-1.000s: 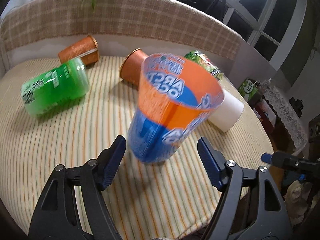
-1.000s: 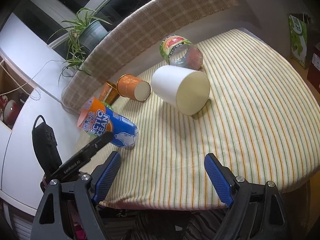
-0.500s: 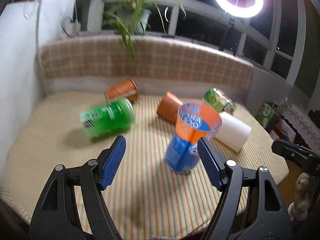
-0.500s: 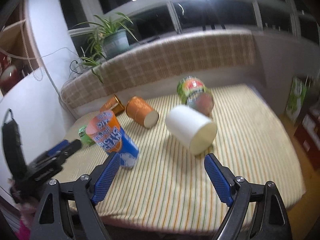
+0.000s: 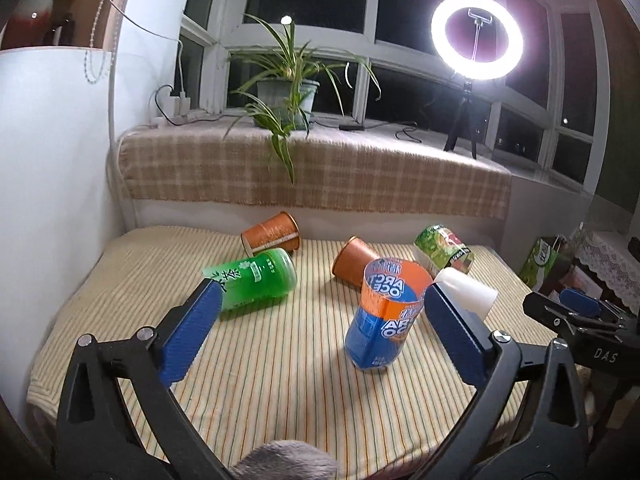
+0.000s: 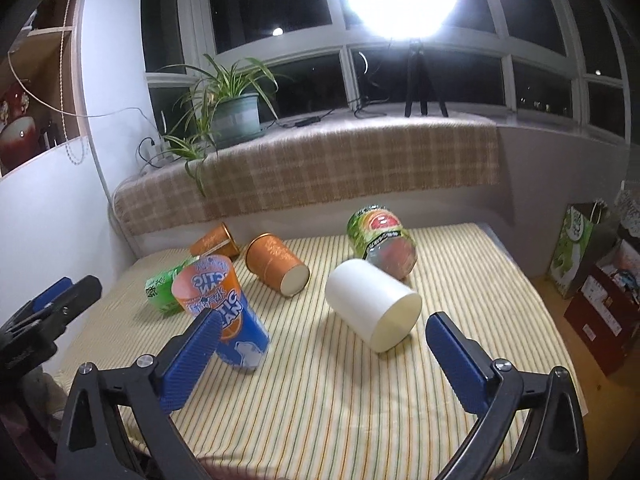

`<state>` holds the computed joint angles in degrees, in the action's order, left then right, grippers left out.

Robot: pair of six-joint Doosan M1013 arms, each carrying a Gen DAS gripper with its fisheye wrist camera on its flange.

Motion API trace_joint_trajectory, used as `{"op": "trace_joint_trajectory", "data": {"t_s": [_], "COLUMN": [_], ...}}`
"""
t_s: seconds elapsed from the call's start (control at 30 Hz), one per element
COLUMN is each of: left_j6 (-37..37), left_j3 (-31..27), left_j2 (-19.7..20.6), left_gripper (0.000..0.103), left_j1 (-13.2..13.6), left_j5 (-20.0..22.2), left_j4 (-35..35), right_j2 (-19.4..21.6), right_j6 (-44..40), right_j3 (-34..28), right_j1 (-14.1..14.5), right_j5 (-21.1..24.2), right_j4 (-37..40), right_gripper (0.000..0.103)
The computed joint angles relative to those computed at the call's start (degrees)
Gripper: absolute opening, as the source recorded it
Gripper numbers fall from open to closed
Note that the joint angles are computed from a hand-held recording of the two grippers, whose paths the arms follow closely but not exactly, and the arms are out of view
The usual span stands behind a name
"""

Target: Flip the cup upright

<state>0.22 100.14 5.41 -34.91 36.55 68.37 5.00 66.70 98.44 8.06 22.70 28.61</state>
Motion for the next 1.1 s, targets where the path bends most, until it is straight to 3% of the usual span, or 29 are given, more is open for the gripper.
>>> {"op": "trace_joint_trajectory", "data": {"t_s": [0.23, 1.1], "left_j6": [-0.78, -1.62], "left_j3": [-0.18, 0.27], "left_j2": [0.0, -0.39], "left_gripper": [0.103, 0.103], "left_j1": [-0.94, -1.0], "left_j5": [2.85, 3.24], "left_j4": [1.46, 2.92], "right_j2": [0.0, 0.49], "right_j6": [1.2, 2.96], "right_j3": [0.07, -0.42], "right_j1": [0.05, 0.32], "right_j5": [-0.48, 1.05], "right_j4": [-0.57, -2.17], "right_gripper": [0.103, 0.103]}}
